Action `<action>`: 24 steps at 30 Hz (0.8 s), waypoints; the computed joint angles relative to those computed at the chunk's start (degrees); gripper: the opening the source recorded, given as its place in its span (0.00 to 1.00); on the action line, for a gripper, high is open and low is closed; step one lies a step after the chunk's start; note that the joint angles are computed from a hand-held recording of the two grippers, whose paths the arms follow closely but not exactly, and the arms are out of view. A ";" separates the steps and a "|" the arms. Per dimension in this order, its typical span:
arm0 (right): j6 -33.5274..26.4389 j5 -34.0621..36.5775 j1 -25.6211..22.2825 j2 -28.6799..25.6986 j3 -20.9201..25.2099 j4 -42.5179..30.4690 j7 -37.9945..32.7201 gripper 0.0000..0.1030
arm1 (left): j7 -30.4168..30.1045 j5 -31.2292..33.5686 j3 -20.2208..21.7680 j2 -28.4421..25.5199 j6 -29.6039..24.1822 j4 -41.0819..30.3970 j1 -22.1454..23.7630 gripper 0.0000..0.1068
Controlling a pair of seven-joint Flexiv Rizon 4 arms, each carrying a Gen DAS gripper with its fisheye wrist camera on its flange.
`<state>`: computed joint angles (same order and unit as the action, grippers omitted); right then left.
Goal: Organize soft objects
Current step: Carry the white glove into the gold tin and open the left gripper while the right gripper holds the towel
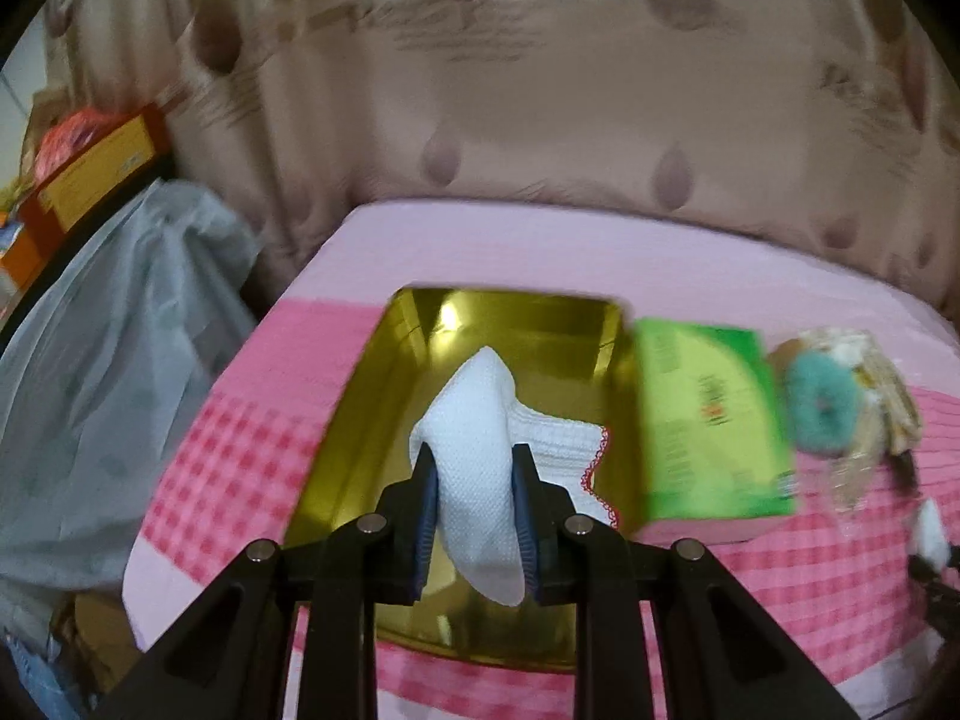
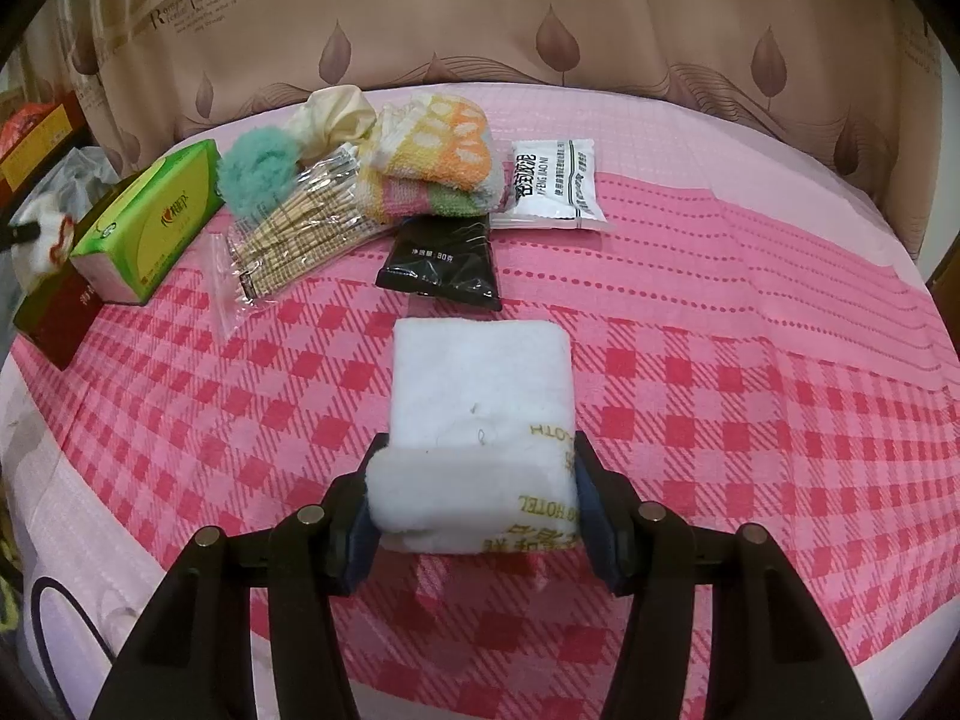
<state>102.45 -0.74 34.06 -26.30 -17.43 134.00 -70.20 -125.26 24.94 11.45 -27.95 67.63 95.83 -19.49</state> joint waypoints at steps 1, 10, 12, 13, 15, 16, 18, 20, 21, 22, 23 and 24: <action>-0.11 0.07 0.47 -0.01 -0.45 0.03 0.01 0.52 | -0.07 -0.11 0.23 -0.02 -0.15 0.48 0.40 0.22; -0.72 0.69 3.94 -0.15 -3.72 0.31 1.03 0.52 | 2.98 -3.68 -0.33 -1.28 1.57 4.02 4.36 0.22; -0.77 0.91 5.12 -0.16 -4.86 0.55 1.39 0.51 | 3.44 -4.49 -0.22 -1.59 1.50 4.27 4.47 0.22; -0.76 1.01 5.62 -0.16 -5.33 0.63 1.56 0.49 | 3.57 -4.80 -0.12 -1.70 1.93 4.58 4.62 0.24; -0.68 1.52 6.95 -0.06 -6.49 1.03 2.14 0.45 | 3.58 -5.45 0.18 -1.92 2.33 4.79 4.63 0.25; -0.60 1.79 7.91 -0.01 -7.34 1.30 2.35 0.42 | 3.35 -5.62 0.45 -1.95 2.30 4.71 4.34 0.26; -0.66 2.14 9.19 0.37 -8.37 1.80 2.59 0.35 | 3.53 -6.20 0.41 -1.86 2.85 5.17 4.42 0.31; -0.70 2.38 9.74 0.95 -8.66 2.32 2.95 0.33 | 3.50 -6.49 0.72 -1.83 3.06 5.41 4.26 0.37; -0.76 2.42 10.05 1.19 -8.83 2.55 3.06 0.32 | 3.16 -6.33 1.19 -1.82 3.04 5.37 3.94 0.37; -0.87 2.42 10.62 1.38 -9.31 2.80 3.11 0.30 | 2.68 -6.12 1.66 -1.73 2.76 5.30 3.52 0.40; -0.77 2.52 11.36 1.52 -9.90 3.13 3.20 0.30 | 2.54 -6.12 1.72 -1.61 2.88 5.43 3.55 0.41; -0.62 2.62 11.66 1.72 -9.97 3.37 3.31 0.29 | 2.51 -6.25 1.50 -1.24 3.40 5.91 3.66 0.42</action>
